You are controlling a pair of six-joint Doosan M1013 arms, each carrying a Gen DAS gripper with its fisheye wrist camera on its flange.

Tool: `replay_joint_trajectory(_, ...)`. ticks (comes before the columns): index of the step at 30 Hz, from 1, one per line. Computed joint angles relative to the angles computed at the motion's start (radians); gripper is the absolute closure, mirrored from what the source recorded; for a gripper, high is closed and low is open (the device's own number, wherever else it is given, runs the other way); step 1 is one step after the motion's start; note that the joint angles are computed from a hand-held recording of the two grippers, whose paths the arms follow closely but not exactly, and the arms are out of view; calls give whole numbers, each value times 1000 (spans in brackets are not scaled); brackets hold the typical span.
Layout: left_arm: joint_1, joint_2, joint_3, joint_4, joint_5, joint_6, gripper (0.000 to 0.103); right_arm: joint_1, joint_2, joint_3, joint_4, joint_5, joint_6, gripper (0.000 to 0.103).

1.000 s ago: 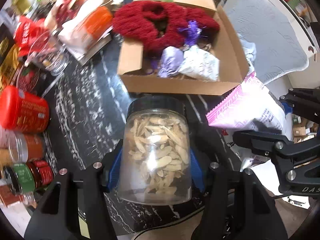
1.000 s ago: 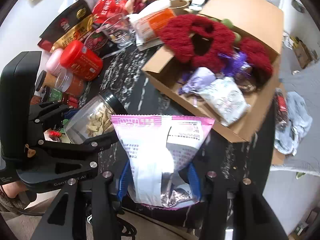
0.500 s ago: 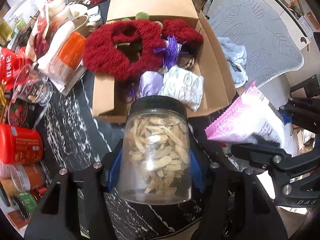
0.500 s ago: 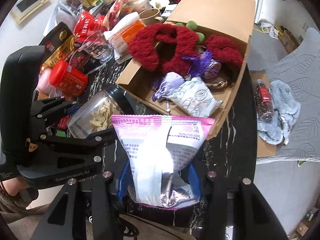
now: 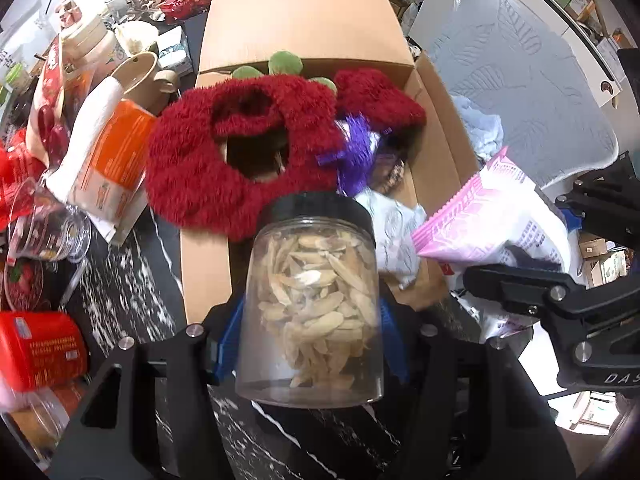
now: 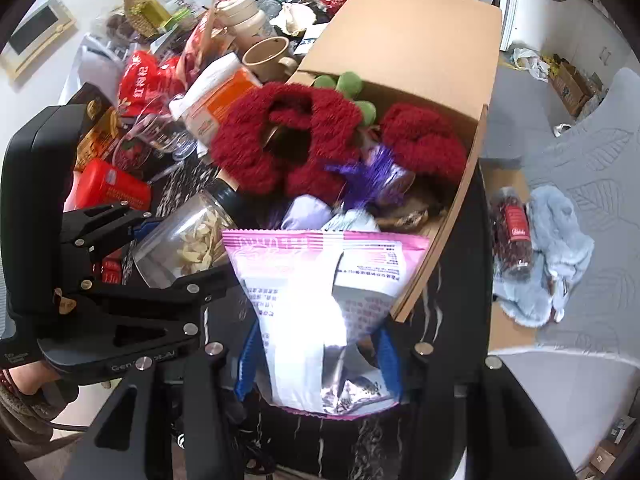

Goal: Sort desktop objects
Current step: 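Lift and carry the seed jar and pink-white bag over the cardboard box, then lower the jar and bag into the box and open both tools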

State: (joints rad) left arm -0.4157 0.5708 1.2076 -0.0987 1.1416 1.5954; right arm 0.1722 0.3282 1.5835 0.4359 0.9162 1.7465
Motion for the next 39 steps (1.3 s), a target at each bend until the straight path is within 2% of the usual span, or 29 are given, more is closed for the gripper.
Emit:
replay_joint_trajectory(9,11,74,-88,-36,33,31,46,-28,65,-53,7,13,-19,52)
replay_joint_trajectory(18,17,128,-136,-66,73,60,46,-41,106,-75,25,34,-36,52)
replay_joint_trajectory(39,19,152,-136,-54,81,68,46,-33,133,-94,-22,38,-1,52)
